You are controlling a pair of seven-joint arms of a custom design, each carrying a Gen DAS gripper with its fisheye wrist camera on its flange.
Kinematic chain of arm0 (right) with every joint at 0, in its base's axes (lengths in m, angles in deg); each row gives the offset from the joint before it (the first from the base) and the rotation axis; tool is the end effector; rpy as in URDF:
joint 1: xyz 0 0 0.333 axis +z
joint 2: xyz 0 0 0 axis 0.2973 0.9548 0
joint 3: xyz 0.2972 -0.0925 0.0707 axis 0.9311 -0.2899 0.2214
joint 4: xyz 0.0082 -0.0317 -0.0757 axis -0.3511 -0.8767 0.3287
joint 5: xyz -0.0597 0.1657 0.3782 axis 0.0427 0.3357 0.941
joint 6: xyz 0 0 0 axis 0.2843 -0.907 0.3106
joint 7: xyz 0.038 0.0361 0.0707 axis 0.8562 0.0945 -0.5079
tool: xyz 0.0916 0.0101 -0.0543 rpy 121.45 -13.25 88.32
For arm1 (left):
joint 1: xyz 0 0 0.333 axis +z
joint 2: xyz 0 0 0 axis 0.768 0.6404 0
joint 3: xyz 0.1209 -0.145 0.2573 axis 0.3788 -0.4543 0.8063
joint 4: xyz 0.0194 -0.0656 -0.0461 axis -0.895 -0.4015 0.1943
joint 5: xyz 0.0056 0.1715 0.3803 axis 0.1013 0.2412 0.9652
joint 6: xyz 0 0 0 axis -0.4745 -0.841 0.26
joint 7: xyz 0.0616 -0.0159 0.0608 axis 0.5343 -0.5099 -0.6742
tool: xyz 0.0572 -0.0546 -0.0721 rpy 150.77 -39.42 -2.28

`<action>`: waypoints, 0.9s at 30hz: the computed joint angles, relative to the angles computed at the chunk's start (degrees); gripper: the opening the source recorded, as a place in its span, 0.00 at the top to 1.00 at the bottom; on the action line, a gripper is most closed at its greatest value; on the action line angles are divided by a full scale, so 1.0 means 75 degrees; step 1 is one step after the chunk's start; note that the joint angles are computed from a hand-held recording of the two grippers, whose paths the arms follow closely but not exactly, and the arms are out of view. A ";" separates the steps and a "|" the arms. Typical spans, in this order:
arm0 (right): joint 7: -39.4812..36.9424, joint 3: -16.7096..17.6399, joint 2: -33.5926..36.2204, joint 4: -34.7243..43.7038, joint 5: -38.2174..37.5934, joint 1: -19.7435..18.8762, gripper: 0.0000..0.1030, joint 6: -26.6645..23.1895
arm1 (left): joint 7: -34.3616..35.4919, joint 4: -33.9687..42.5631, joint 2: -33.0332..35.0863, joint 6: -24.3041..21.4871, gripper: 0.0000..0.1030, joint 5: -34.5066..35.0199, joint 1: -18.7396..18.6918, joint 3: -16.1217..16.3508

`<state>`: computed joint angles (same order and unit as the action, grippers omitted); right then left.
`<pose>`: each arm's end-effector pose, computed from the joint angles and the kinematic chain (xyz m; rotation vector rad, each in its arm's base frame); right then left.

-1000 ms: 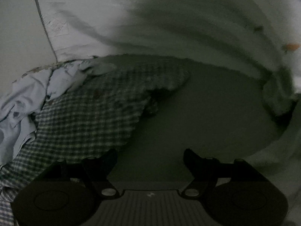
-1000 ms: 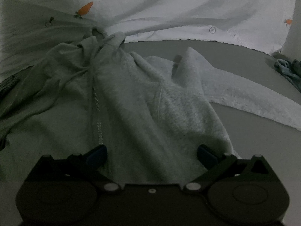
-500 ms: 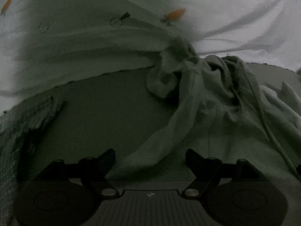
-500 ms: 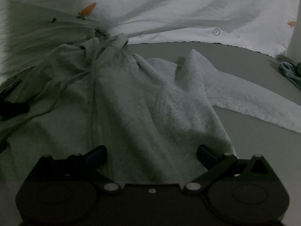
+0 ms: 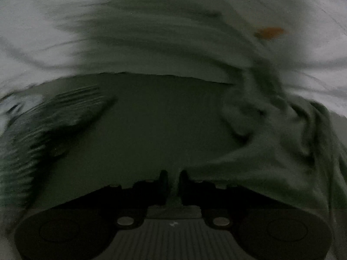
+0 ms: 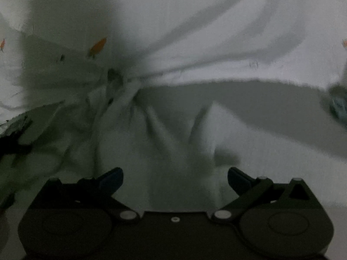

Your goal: Fold clothes

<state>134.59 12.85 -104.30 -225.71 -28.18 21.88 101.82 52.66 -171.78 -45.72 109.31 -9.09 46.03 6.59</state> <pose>0.4673 -0.0333 0.5372 -1.6477 1.7053 -0.7272 0.5344 -0.1797 0.5063 -1.9705 1.6489 -0.6795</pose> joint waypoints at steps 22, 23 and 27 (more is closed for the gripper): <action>-0.3593 -0.0949 0.6100 0.7118 0.6150 0.0898 0.94 -0.3709 | 0.2349 0.4229 0.3898 0.0952 0.90 -0.2406 -0.1157 0.0853; -0.4012 -0.0826 0.5974 0.7005 0.6124 0.0888 0.94 -0.3250 | 0.2134 0.4140 0.3852 0.1500 0.90 -0.2002 -0.1297 0.1046; -0.4935 -0.0283 0.5651 0.6842 0.6586 0.0632 0.94 -0.1885 | 0.0332 0.4473 0.3918 0.2678 0.90 0.0043 -0.2319 0.2500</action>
<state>97.58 10.73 -61.91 -174.39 21.21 26.62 87.68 55.15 -138.23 -16.34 129.40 -8.77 28.63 25.34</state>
